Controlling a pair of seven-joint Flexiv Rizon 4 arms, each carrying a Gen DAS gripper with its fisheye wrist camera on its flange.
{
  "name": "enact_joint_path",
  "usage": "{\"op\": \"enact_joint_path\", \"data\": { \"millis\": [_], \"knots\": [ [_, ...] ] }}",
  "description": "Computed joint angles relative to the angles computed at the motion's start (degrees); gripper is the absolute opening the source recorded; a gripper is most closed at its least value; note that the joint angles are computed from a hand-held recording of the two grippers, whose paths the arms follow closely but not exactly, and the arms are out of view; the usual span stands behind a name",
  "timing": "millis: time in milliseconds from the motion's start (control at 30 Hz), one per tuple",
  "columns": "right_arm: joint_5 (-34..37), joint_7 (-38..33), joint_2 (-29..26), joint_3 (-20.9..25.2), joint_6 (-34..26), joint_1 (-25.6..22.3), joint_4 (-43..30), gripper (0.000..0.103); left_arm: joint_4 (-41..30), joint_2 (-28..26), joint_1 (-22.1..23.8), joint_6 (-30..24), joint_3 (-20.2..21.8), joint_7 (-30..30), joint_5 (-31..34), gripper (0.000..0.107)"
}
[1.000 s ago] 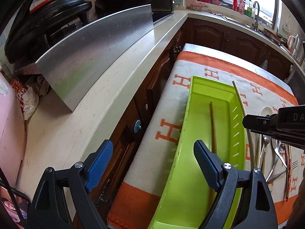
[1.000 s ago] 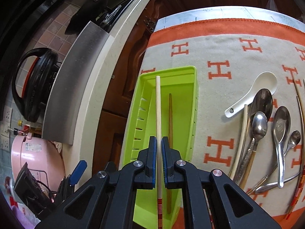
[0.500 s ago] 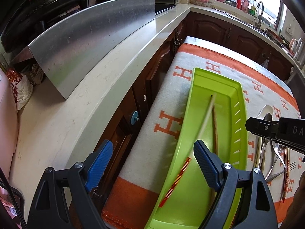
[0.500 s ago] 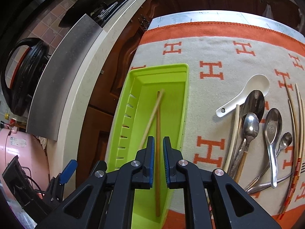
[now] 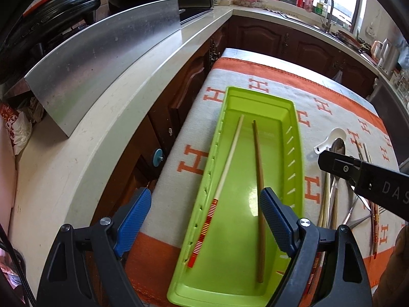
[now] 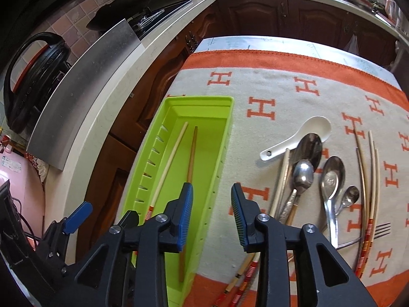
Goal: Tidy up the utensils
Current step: 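Move both tools back over the utensil pile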
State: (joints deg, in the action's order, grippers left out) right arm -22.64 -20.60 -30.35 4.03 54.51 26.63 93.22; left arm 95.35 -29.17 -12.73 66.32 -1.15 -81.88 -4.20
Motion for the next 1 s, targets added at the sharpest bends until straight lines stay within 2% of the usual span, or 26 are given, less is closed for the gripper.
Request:
{"op": "enact_joint_path", "data": {
  "millis": [267, 467, 1000],
  "knots": [
    [-7.7, 4.2, 5.0, -2.1, -0.2, 1.5, 7.1, 0.036, 1.0, 0.6, 0.0, -1.1, -1.7, 2.4, -1.1, 0.085],
    [-14.9, 8.2, 9.0, -2.2, -1.1, 1.3, 11.8, 0.036, 1.8, 1.6, -1.2, -1.2, -1.5, 2.5, -0.6, 0.085],
    [-24.7, 17.3, 19.3, 1.4, -3.0, -5.0, 25.3, 0.036, 0.4, 2.0, -5.6, -3.3, -2.6, 3.4, 1.3, 0.085]
  ]
}}
